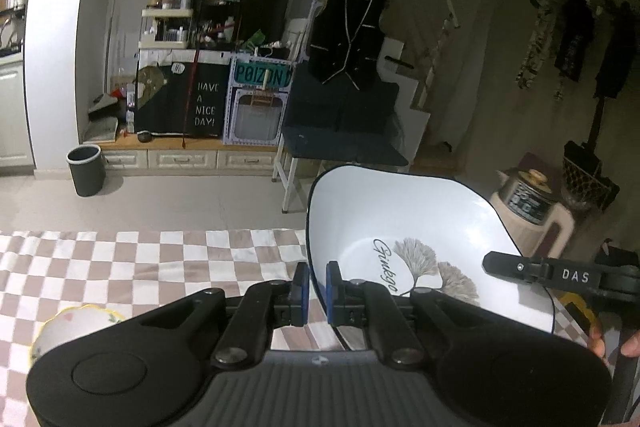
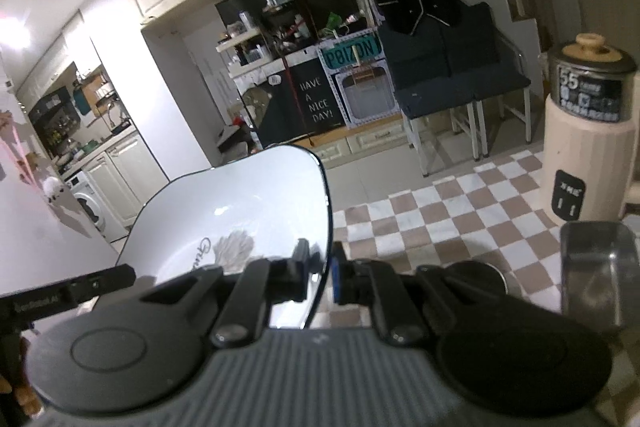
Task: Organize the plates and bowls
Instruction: 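Lift the white plate with the left gripper and carry it across the table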
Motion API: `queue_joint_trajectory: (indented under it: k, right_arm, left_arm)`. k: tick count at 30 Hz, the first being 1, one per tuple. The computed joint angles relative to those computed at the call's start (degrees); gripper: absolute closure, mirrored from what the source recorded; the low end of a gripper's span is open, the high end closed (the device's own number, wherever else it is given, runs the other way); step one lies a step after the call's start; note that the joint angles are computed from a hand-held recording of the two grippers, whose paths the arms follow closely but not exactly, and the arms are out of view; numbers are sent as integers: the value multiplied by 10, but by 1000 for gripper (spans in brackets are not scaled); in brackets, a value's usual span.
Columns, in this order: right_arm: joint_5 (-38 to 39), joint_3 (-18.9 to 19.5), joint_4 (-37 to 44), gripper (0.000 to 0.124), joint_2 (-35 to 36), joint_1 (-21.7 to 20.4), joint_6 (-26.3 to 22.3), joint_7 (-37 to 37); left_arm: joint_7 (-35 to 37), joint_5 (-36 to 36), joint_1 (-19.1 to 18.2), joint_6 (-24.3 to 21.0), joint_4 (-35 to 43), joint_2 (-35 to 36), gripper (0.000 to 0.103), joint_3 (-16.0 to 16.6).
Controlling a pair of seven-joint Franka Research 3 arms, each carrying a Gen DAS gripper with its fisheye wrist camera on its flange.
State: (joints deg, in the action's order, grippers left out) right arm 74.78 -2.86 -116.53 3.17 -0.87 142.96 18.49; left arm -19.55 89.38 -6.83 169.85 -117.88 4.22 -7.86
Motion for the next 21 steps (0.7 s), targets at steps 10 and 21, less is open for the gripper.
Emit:
queue_joint_trajectory:
  k: [10, 21]
  right_arm:
    - [-6, -34, -98, 113, -98, -8, -56, -13]
    - [-59, -63, -204, 113, -179, -1, -104, -9]
  left_arm:
    - [34, -71, -11, -25, -137, -130, 93, -36]
    - [111, -207, 22, -3, -301, -277, 93, -94]
